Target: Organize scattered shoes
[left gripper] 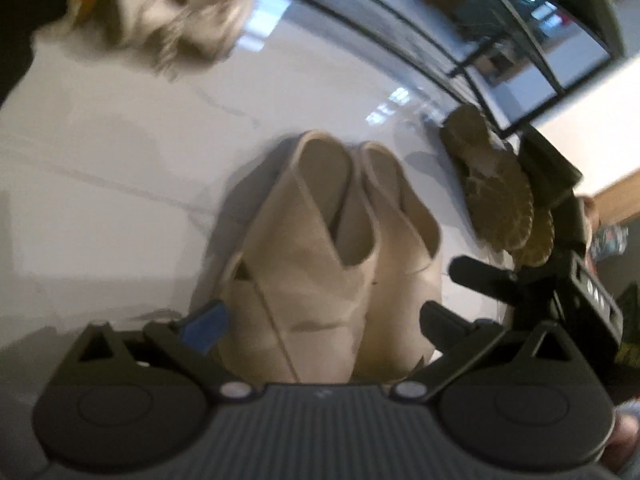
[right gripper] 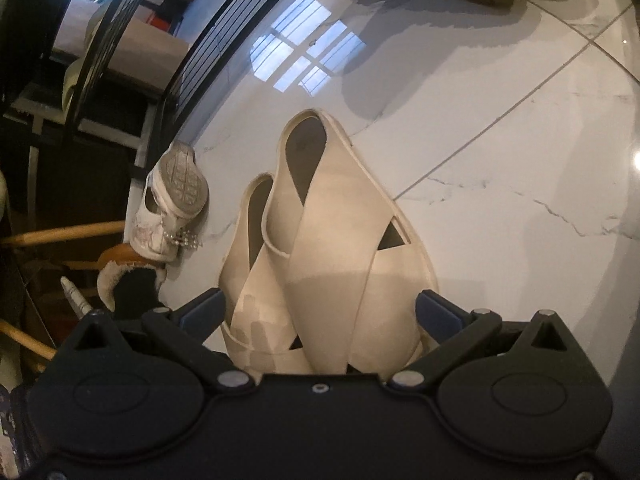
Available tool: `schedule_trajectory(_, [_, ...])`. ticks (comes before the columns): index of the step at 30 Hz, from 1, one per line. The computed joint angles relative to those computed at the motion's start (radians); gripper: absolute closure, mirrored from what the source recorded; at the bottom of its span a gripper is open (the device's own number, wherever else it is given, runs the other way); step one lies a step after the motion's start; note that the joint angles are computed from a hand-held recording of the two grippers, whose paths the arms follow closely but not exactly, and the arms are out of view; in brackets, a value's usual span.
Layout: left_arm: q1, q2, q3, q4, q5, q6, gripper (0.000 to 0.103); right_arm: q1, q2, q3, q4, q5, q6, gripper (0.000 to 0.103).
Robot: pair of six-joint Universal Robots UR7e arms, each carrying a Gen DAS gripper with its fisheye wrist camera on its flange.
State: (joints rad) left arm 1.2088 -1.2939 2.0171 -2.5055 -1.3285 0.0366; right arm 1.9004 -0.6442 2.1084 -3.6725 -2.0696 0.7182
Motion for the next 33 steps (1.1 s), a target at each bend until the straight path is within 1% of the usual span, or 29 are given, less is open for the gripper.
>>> schedule_trajectory(3, [-0.015,0.002,0.013,-0.014,0.028,0.023,0.001,-0.002,0.010,0.005,-0.075,0.014,-0.036,0.000])
schedule_trajectory(6, [-0.020,0.009,0.016,-0.035,0.039,-0.009,0.001,0.004,0.006,0.012,-0.131,-0.010,-0.056,0.000])
schedule_trajectory(9, [-0.036,0.018,0.022,-0.054,0.070,-0.035,0.001,0.004,-0.005,0.041,-0.210,-0.042,-0.038,0.000])
schedule_trajectory(11, [-0.047,0.030,0.024,-0.064,0.078,-0.026,0.001,-0.002,-0.010,0.057,-0.249,-0.048,-0.027,0.000])
schedule_trajectory(13, [-0.051,0.038,0.027,-0.068,0.069,-0.012,0.001,-0.015,-0.014,0.081,-0.307,-0.061,0.004,0.000])
schedule_trajectory(15, [-0.056,0.049,0.026,-0.064,0.043,0.010,0.001,-0.023,-0.017,0.096,-0.331,-0.097,0.049,0.000])
schedule_trajectory(17, [-0.051,0.053,0.021,-0.052,0.009,0.027,0.001,-0.027,-0.016,0.104,-0.351,-0.114,0.070,0.000])
schedule_trajectory(18, [-0.046,0.054,0.016,-0.041,-0.018,0.038,0.001,-0.027,-0.015,0.107,-0.359,-0.119,0.073,0.000])
schedule_trajectory(21, [-0.031,0.052,0.002,-0.022,-0.048,0.043,0.001,-0.014,-0.008,0.099,-0.355,-0.143,0.051,0.000])
schedule_trajectory(23, [-0.025,0.044,-0.001,-0.034,-0.040,0.036,0.001,0.011,0.004,0.081,-0.338,-0.186,0.015,0.000])
schedule_trajectory(25, [-0.021,0.032,0.000,-0.066,-0.011,0.028,0.001,0.039,0.015,0.061,-0.316,-0.235,-0.028,0.000])
schedule_trajectory(26, [-0.022,0.026,0.006,-0.100,0.019,0.035,0.001,0.058,0.026,0.042,-0.296,-0.267,-0.070,0.000])
schedule_trajectory(28, [-0.024,0.015,0.017,-0.177,0.086,0.057,0.001,0.105,0.057,-0.011,-0.242,-0.345,-0.187,0.000])
schedule_trajectory(30, [-0.035,0.019,0.033,-0.311,0.214,0.069,0.001,0.150,0.102,-0.071,-0.206,-0.386,-0.357,0.000])
schedule_trajectory(31, [-0.041,0.027,0.035,-0.372,0.272,0.067,0.001,0.165,0.120,-0.094,-0.194,-0.393,-0.417,0.000])
schedule_trajectory(32, [-0.043,0.035,0.037,-0.428,0.317,0.063,0.001,0.179,0.132,-0.110,-0.178,-0.396,-0.448,0.000])
schedule_trajectory(33, [-0.044,0.043,0.038,-0.479,0.353,0.060,0.001,0.187,0.137,-0.115,-0.132,-0.383,-0.437,0.000])
